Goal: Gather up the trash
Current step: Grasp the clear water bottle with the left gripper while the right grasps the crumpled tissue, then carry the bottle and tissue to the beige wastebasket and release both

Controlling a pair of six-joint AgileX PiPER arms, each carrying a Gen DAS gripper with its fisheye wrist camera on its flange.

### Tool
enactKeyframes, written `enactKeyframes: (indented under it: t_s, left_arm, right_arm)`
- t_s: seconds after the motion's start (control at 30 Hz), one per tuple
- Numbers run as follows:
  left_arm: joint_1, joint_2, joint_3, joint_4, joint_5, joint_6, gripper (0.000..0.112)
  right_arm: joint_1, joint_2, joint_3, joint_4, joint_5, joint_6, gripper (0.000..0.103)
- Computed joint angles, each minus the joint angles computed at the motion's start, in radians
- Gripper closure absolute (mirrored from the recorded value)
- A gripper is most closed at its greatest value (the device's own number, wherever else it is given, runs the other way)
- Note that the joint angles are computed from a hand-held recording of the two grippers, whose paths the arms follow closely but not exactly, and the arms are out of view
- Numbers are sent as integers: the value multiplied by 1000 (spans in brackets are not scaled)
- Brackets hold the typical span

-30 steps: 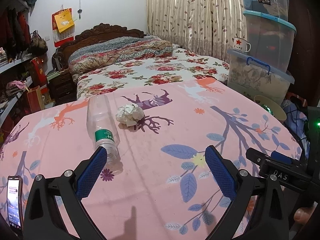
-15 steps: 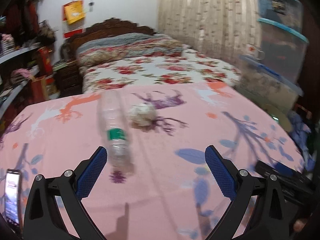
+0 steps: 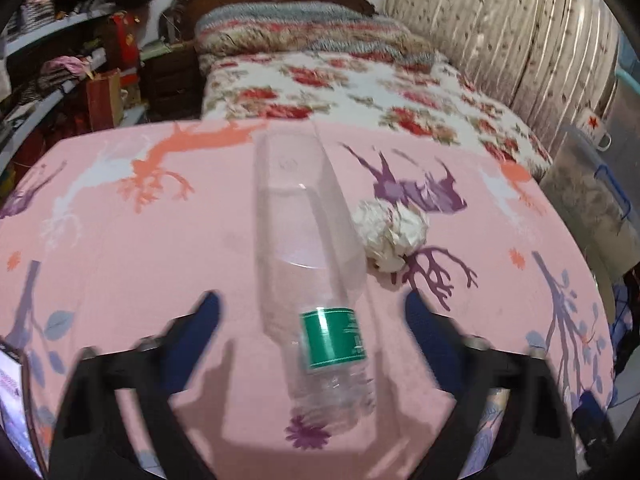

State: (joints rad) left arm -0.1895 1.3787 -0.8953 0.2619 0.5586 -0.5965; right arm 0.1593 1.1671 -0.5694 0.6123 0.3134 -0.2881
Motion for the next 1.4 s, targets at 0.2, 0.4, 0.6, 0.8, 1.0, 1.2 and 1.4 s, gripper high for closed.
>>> enactKeyframes:
  t_s: [0.2,0.4,0.6,0.8,1.0,1.2,1.4]
  left_arm:
    - [27,-8,26,-84,-3,62,60]
    - [61,-178,146,-175,31,152,60]
    - [39,-304,219,-205,86,171,60]
    - [20,-290,208,-196,93,163,28]
    - [-45,-194,90,12,106,-54,22]
    - [-149,-39,-9,229,210,-234,54]
    - [-164,-82,-28,100,199,-131,55]
  right_arm:
    - [139,279,-326,123,9,-203,3]
    - [238,688,-779,-11,169,6,4]
    - [283,897,-1029,-75,292,70,44]
    - [223,704,-735,107,230,-196,46]
    - [80,446,-400,284,204,-513,46]
    - [-154,302,-216,458,277,-769,46]
    - [-472,253,-142,582,416,-970,46]
